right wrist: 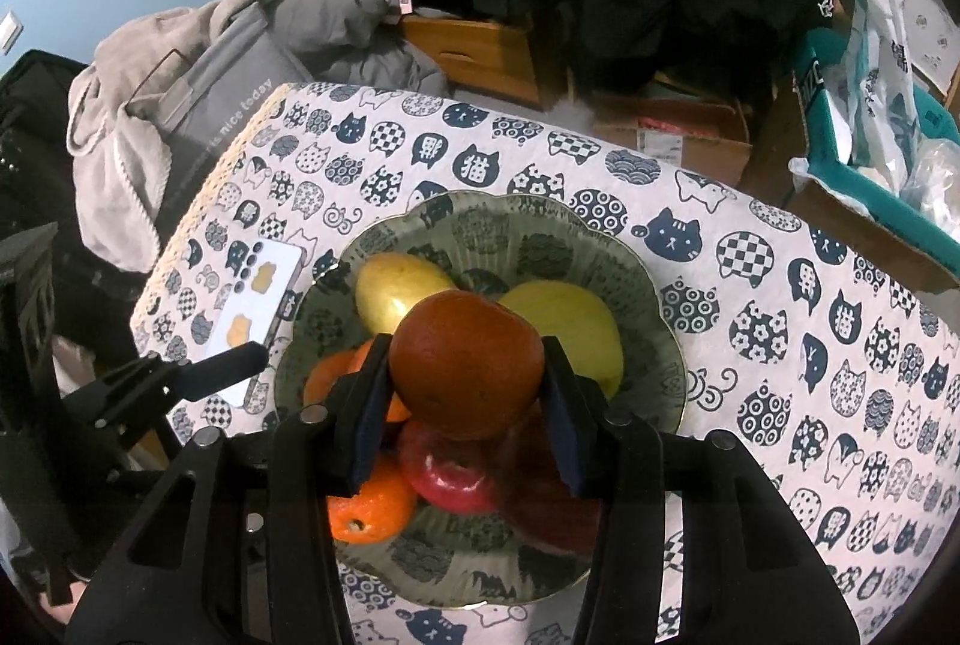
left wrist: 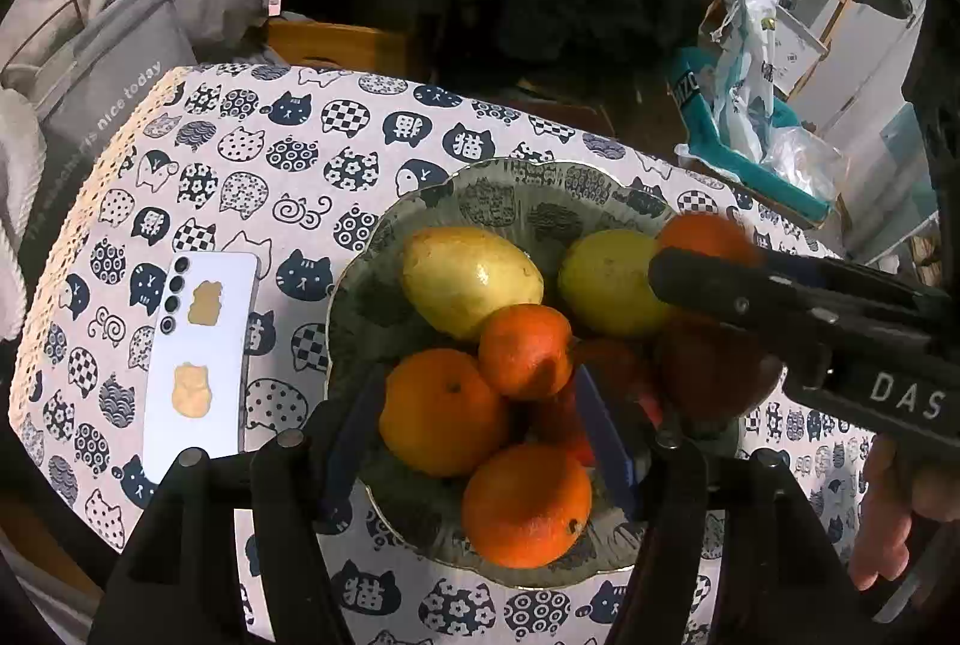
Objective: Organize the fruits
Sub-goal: 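Lower the tangerine into the bowl with the left tool while the right tool lowers its tangerine, then open both tools and raise them away from the bowl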
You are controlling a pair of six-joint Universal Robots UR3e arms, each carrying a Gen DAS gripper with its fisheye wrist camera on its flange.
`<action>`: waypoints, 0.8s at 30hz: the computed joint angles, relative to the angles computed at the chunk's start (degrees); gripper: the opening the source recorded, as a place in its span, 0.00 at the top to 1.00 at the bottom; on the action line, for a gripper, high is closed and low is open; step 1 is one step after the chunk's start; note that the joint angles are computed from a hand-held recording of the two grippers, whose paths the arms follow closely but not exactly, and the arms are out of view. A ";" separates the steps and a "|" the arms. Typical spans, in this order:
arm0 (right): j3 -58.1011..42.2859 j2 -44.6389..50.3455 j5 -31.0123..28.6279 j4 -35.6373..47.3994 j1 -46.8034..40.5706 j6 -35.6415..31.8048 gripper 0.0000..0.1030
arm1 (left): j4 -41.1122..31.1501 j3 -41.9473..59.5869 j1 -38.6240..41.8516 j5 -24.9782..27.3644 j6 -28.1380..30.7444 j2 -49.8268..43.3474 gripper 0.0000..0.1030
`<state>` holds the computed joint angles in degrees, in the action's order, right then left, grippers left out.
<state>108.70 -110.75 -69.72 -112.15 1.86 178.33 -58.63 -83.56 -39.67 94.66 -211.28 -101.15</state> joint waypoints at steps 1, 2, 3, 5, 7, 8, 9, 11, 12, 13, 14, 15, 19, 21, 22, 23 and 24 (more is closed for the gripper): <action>0.04 -0.33 0.25 -0.21 -0.15 0.19 0.44 | -0.17 0.07 -0.11 0.25 -0.07 0.26 0.35; 0.04 -0.82 0.65 0.08 -0.60 -0.05 0.42 | -0.16 0.08 -0.23 0.41 -0.12 0.48 0.35; -0.16 -1.11 0.95 0.23 -0.83 -0.04 0.42 | -0.43 0.32 -0.39 0.69 -0.21 0.70 0.35; -0.64 -1.58 1.16 0.80 -1.26 -0.28 0.42 | -0.59 0.59 -0.64 1.04 -0.33 1.11 0.35; -1.11 -2.38 1.18 1.44 -1.71 -0.26 0.42 | -0.95 1.07 -1.07 1.78 -0.52 1.51 0.35; -1.35 -2.83 1.17 1.77 -1.93 -0.20 0.42 | -1.06 1.28 -1.30 2.07 -0.57 1.82 0.35; -1.69 -3.42 1.09 2.23 -2.18 -0.10 0.42 | -1.26 1.59 -1.49 2.35 -0.63 1.96 0.35; -2.43 -4.26 0.42 2.78 -2.28 0.09 0.42 | -1.63 2.14 -1.90 3.03 -0.87 2.41 0.35; -3.03 -4.80 -0.51 3.05 -2.03 0.31 0.42 | -1.84 2.54 -2.16 3.30 -1.07 2.70 0.35; -3.67 -5.33 -1.58 3.30 -1.72 0.59 0.42 | -1.89 2.72 -2.39 3.51 -1.19 3.01 0.35; -4.13 -5.66 -2.20 3.53 -1.55 0.73 0.42 | -2.12 3.16 -2.67 3.85 -1.30 3.24 0.33; -4.90 -6.30 -3.19 3.94 -1.28 0.97 0.42 | -2.37 3.72 -3.08 4.45 -1.51 3.50 0.32; -6.64 -8.42 -5.58 5.15 -1.49 0.79 0.37 | -3.24 6.24 -4.71 6.55 -1.61 4.02 0.29; -7.61 -9.69 -6.71 5.96 -1.66 0.74 0.37 | -3.69 7.72 -5.51 7.45 -1.49 4.15 0.27; -7.93 -10.32 -6.96 6.32 -1.93 0.62 0.37 | -4.00 8.60 -6.00 8.21 -1.55 4.10 0.25; -8.31 -11.00 -7.26 6.76 -2.17 0.57 0.37 | -4.23 9.42 -6.52 8.98 -1.60 4.03 0.24; -8.79 -11.75 -7.82 7.23 -2.30 0.58 0.36 | -4.47 10.38 -7.09 9.78 -1.57 3.94 0.23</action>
